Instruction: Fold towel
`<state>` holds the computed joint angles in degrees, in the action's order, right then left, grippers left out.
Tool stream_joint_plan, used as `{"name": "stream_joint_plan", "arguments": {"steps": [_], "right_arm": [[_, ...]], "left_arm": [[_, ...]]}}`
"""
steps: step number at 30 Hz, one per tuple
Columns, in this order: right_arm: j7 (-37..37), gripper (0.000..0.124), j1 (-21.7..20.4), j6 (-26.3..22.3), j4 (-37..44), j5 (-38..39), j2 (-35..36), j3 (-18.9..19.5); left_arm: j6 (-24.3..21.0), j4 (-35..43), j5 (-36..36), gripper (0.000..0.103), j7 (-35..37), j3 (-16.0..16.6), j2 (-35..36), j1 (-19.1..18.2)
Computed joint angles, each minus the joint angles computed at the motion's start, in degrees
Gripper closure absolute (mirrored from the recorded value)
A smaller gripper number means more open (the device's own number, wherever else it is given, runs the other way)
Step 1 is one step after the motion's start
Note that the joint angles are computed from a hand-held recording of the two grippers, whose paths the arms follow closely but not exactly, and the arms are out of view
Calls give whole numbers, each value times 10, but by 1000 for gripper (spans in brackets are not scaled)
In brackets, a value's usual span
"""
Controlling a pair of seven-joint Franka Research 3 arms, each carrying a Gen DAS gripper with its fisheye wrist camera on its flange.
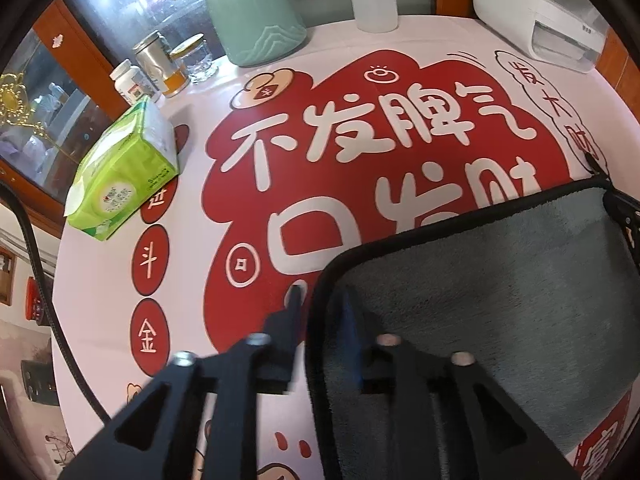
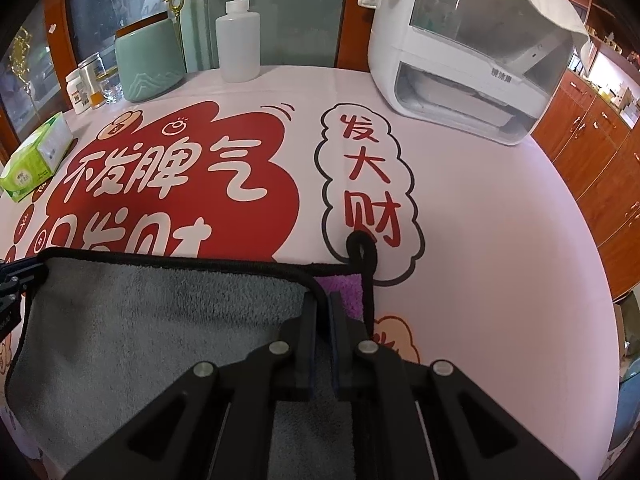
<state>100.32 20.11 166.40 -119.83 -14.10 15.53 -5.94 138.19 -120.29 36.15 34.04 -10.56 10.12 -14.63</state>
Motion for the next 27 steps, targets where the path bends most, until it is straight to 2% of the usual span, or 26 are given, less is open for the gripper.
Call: {"name": "stream_joint_plan", "arguments": {"steps": [1, 3, 5, 7, 14, 18, 22, 27], "right_arm": [[4, 111, 3, -1, -1, -4, -1, -3], [26, 104, 17, -2, -3, -32, -3, -18], [46, 97, 25, 0, -8, -59, -8, -28], [44, 92, 14, 4, -15, -54, -15, -18], [21, 88, -18, 5, -43, -15, -44, 13], [-6, 81, -30, 8, -67, 14, -66, 32], [-60, 74, -47, 3, -92, 88, -89, 61], [-64, 60, -48, 24, -146, 101, -137, 71]], "left_arm": [[-2, -2, 11, 65, -11, 2, -2, -2], [-4, -7, 20, 39, -28, 4, -7, -3], [10, -18, 18, 31, -34, 4, -16, 2], [15, -24, 14, 31, -36, 2, -21, 5], [24, -48, 15, 17, -46, -6, -44, 3], [42, -70, -5, 0, -44, -13, -63, 5], [44, -95, -1, 0, -66, -21, -89, 1], [50, -140, -18, 0, -86, -34, -136, -5]]}}
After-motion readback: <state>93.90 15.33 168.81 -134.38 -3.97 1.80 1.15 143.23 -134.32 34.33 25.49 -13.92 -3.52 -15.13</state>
